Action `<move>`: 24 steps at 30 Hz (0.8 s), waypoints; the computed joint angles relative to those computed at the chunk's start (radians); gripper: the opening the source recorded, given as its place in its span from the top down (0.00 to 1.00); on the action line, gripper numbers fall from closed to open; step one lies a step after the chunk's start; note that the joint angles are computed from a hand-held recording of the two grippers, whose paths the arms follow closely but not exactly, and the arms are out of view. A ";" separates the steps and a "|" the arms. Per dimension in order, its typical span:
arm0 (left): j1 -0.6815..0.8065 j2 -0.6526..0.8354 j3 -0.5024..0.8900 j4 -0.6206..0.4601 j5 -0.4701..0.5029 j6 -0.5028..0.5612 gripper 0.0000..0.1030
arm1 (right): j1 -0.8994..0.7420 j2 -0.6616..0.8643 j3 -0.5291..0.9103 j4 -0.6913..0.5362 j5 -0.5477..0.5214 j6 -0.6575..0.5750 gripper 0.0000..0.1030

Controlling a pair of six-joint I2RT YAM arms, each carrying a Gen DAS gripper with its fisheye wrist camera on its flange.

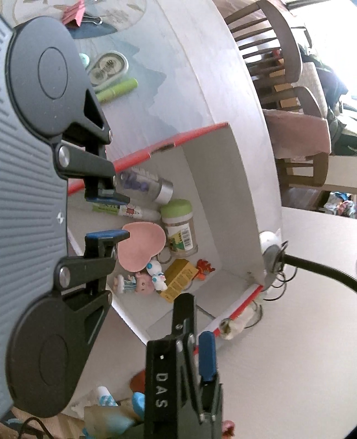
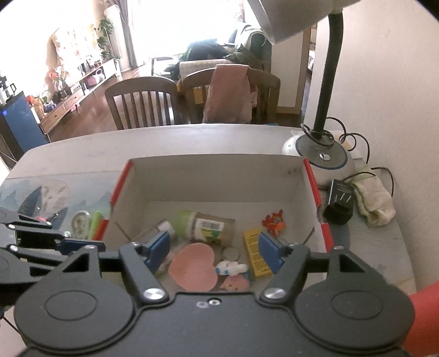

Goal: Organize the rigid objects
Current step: 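Withdraw both grippers from the box toward the remaining table items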

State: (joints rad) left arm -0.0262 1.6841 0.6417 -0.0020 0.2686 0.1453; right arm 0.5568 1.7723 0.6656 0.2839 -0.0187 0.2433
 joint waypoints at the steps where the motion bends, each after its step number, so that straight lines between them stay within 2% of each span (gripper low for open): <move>1: 0.017 -0.018 -0.013 -0.001 0.016 0.008 0.83 | 0.010 -0.017 -0.012 0.003 0.003 0.010 0.31; 10: 0.195 -0.200 -0.108 -0.075 0.136 0.119 0.82 | 0.147 -0.173 -0.122 0.046 0.056 0.117 0.26; 19: 0.461 -0.333 -0.159 -0.235 0.277 0.375 0.82 | 0.364 -0.209 -0.113 0.031 0.176 0.249 0.21; 24: 0.631 -0.291 -0.125 -0.330 0.354 0.552 0.82 | 0.472 -0.158 -0.060 0.029 0.237 0.310 0.17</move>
State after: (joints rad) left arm 0.6046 1.3935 0.5166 -0.3321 0.6225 0.6973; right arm 1.0292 1.6147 0.6059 0.3124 0.2186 0.5529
